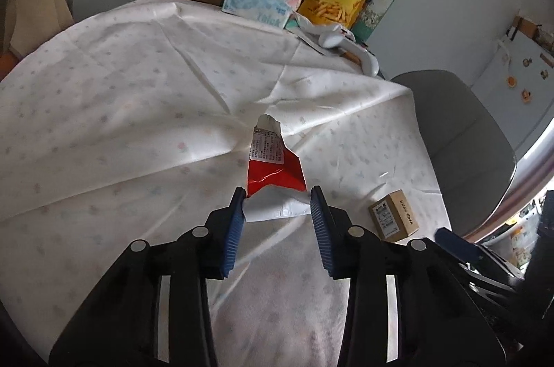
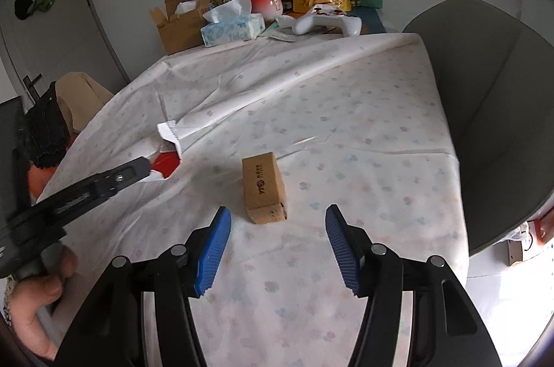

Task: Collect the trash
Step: 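Grasp the red-and-white torn wrapper with the left tool while the right tool grasps the small brown box, then carry the wrapper and box in both tools over the bin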

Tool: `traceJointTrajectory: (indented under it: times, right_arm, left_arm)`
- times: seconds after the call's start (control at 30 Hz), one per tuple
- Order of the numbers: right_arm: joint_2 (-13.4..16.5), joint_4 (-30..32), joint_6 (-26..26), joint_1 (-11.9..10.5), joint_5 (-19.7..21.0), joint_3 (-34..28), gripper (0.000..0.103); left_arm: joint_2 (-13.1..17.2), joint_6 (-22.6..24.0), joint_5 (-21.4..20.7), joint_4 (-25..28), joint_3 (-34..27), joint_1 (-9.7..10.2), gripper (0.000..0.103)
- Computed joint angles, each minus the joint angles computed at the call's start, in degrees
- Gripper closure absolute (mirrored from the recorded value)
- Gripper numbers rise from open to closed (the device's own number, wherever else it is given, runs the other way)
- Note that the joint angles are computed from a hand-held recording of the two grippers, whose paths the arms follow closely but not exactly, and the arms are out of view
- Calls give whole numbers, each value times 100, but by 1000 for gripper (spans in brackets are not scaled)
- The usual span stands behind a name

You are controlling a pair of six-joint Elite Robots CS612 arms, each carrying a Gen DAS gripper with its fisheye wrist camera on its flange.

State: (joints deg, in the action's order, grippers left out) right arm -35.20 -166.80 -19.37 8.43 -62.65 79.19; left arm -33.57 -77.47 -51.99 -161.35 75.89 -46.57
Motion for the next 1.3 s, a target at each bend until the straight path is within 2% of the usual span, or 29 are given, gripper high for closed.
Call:
traceJointTrajectory:
  times: [0.13, 0.2, 0.23, 0.27, 0.4, 0.73, 1.0, 1.3]
  right_arm:
    - [86, 145, 3, 63, -42, -152, 50]
    - [140, 167, -12, 92, -67, -227, 56]
    - [173, 213, -47, 109, -94, -280, 72]
    - [192, 300, -88, 119, -123, -324, 75]
    - [153, 165, -25, 86, -148, -261, 76]
    - [-150, -313, 427, -285, 71, 283, 76]
    - [-343, -765, 760, -644, 18, 665, 76]
    - [-478, -1084, 1054, -1058, -225, 991, 76]
  left_arm:
    - [-109, -121, 122, -42, 159, -34, 65]
    - [-130, -134, 166, -18, 168, -46, 65]
    - [-137, -133, 176, -20, 173, -49, 65]
    - [-147, -134, 185, -20, 179, -57, 65]
    - [-140, -56, 201, -49, 134, -78, 65]
    - [142, 541, 15, -238, -443, -144, 65]
    - [535, 1124, -340, -305, -1210, -201, 65]
    - [1097, 1805, -848, -70, -2359, -265, 65]
